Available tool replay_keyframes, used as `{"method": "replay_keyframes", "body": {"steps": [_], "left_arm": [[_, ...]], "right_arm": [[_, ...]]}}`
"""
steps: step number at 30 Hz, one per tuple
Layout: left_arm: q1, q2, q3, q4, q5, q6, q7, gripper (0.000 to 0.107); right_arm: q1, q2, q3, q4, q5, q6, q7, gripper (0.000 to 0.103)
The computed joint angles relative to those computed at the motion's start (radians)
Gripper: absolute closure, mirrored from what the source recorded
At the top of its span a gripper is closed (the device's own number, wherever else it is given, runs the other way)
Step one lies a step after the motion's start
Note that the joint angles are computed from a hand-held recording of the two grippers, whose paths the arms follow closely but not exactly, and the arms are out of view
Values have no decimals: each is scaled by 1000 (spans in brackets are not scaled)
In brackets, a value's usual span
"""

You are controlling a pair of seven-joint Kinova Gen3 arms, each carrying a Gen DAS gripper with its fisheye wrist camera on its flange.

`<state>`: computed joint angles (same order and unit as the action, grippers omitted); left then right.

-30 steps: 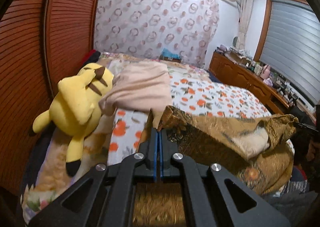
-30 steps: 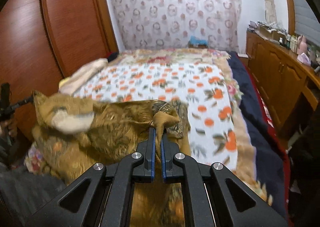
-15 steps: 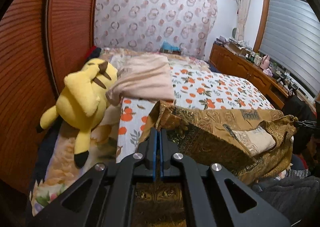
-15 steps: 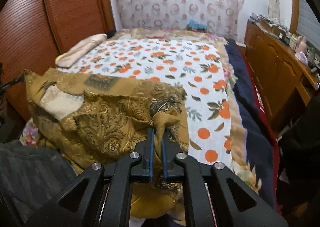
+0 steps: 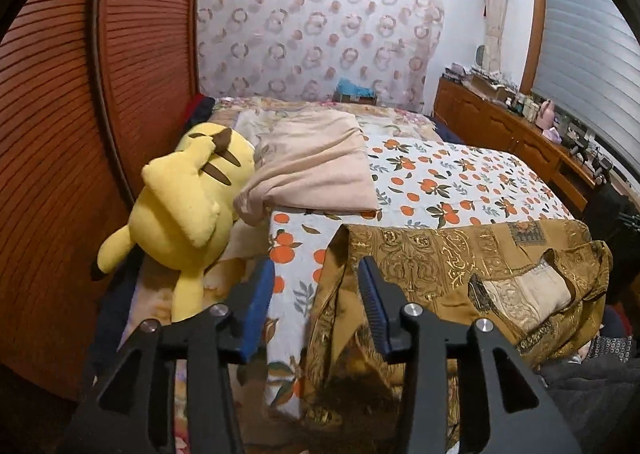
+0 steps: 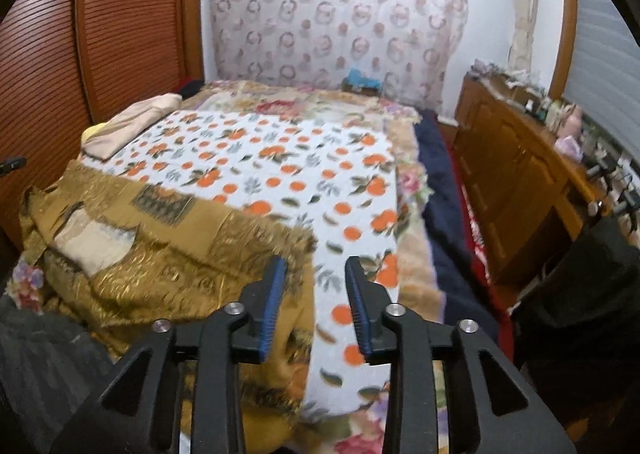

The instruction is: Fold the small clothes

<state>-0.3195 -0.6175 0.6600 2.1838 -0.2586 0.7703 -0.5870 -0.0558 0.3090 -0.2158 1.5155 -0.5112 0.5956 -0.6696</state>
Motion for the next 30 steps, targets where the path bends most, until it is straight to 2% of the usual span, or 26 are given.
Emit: {"method": "replay_keyframes", "body": {"steps": [6, 10, 13, 19, 26, 30], "left_arm": [[-12, 131, -21, 7, -45, -101, -18, 65], [-15, 235, -28, 8, -108, -145, 23, 65], [32, 313, -93, 9, -128, -184, 20, 65], [126, 409, -182, -17, -152, -186, 8, 65], [223, 456, -272, -15, -164, -203, 8, 65], [279, 468, -346, -13, -144, -218, -23, 65]], "right_arm": [[-24, 64, -16, -68, -1, 15, 0, 56], [-61, 133, -9, -138, 41, 45, -50, 54], [-94, 190, 4, -204, 90, 87, -104, 54], [-139, 272, 22, -301, 179, 165, -188, 54], [-183, 322, 52, -366, 267, 228, -264, 51], [-172, 344, 40, -393, 268, 260, -282, 50]]}}
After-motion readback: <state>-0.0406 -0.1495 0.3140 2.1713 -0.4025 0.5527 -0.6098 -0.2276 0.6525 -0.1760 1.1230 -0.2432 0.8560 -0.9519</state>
